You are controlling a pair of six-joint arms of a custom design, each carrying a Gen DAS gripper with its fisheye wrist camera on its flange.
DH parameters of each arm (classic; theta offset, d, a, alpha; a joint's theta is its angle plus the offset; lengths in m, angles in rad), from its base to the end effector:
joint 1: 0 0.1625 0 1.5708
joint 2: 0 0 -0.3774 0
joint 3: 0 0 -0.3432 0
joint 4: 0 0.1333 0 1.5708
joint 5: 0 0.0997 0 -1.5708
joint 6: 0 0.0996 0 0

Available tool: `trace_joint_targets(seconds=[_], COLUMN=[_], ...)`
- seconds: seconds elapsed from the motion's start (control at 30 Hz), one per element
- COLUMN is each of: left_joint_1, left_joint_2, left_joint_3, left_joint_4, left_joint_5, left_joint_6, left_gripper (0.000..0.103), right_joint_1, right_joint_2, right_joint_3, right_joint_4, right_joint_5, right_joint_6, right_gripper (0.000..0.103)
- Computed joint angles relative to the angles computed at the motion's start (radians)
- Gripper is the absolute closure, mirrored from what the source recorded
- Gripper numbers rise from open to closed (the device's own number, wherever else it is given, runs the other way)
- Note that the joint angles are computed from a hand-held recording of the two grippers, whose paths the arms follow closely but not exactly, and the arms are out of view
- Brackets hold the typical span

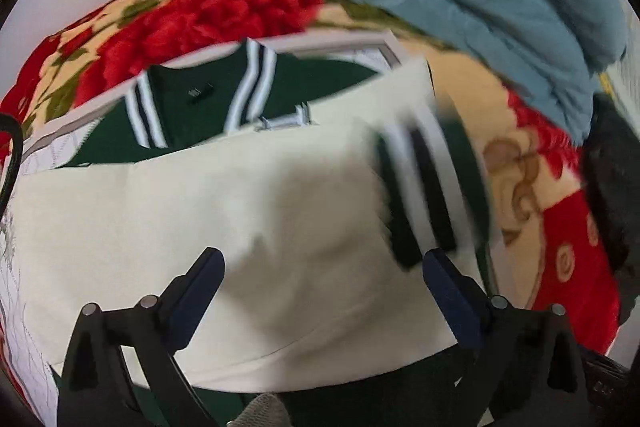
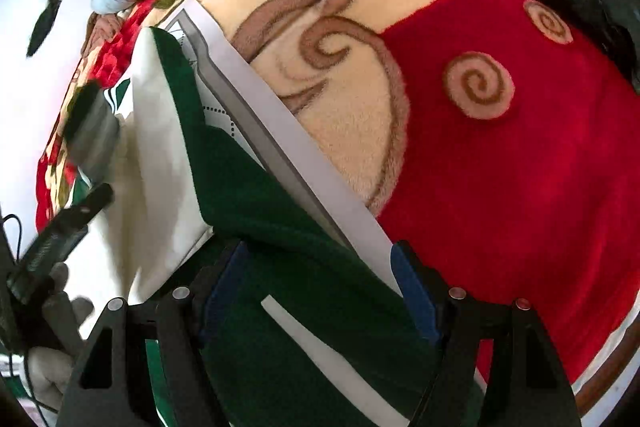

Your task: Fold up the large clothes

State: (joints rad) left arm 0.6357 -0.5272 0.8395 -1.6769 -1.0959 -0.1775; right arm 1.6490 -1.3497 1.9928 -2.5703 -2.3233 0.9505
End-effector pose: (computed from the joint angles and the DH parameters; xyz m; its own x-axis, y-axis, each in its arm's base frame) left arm -0.4830 -0.5786 0.1398 -0.5847 0.6565 -0.4767 0.6953 0.7082 0.1225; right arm 0.1022 -0.4697 0.2916 -0.4934 0.8653 0.0884 0.5648 0.3960 -0.7240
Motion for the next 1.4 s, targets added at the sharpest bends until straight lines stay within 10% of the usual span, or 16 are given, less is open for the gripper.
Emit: trace_joint_targets(seconds=[0.13,0.3,0.37,0.4,0.67,0.93,1.07,1.2,1.4], left_joint_1=[0.001,0.013,0.021,0.028,0.091,0.084,0.106,0.09,0.05], left_joint_2=[-0.053,-0.179,-0.227,-0.238,-0.327,-0.328,-0.312,-0.374,-0.504], left_joint_3=[-0.002,0.117,0.18,0.192,0.264,0.234,0.164,0.182,0.361], left_joint_4=[0.034,0.12,0.185,0.228,0.462,0.551,0.651,0.704,0.803], left_joint_5=[0.089,0.251,0.317,0.338,0.396,0.483,0.48,0.427,0.359], left_joint_6=[-0.065,-0.225,-0.305,-0.344,-0.597,-0.698,-0.771,-0.787,-0.745], left_gripper=[0.002,0.002,0.002,0.002,0.002,0.002,0.002,0.002,0.002], right_joint_1=[0.016,0.004,-0.014,-0.039,-0.355,-0.114,-0.184,-0.051,0.066], right_joint_2=[0.059,0.261,0.312,0.302,-0.02,0.206,0.154,0.204,0.389], right_joint_3=[-0.117,-0.388,-0.409,-0.385,0.127,-0.297,-0.266,-0.392,-0.462], right_joint_4=[0.116,0.422,0.376,0.292,-0.427,0.185,0.198,0.445,0.456], right_joint_5=[0.019,-0.013,-0.049,-0.023,0.52,-0.065,0.062,0.0,0.343], right_joint_6=[-0.058,-0.369,-0.498,-0.512,0.024,-0.304,0.005,0.153,-0.017], right_gripper=[0.027,0.032,0.079,0.079,0.082,0.066,0.064,0.055,0.046])
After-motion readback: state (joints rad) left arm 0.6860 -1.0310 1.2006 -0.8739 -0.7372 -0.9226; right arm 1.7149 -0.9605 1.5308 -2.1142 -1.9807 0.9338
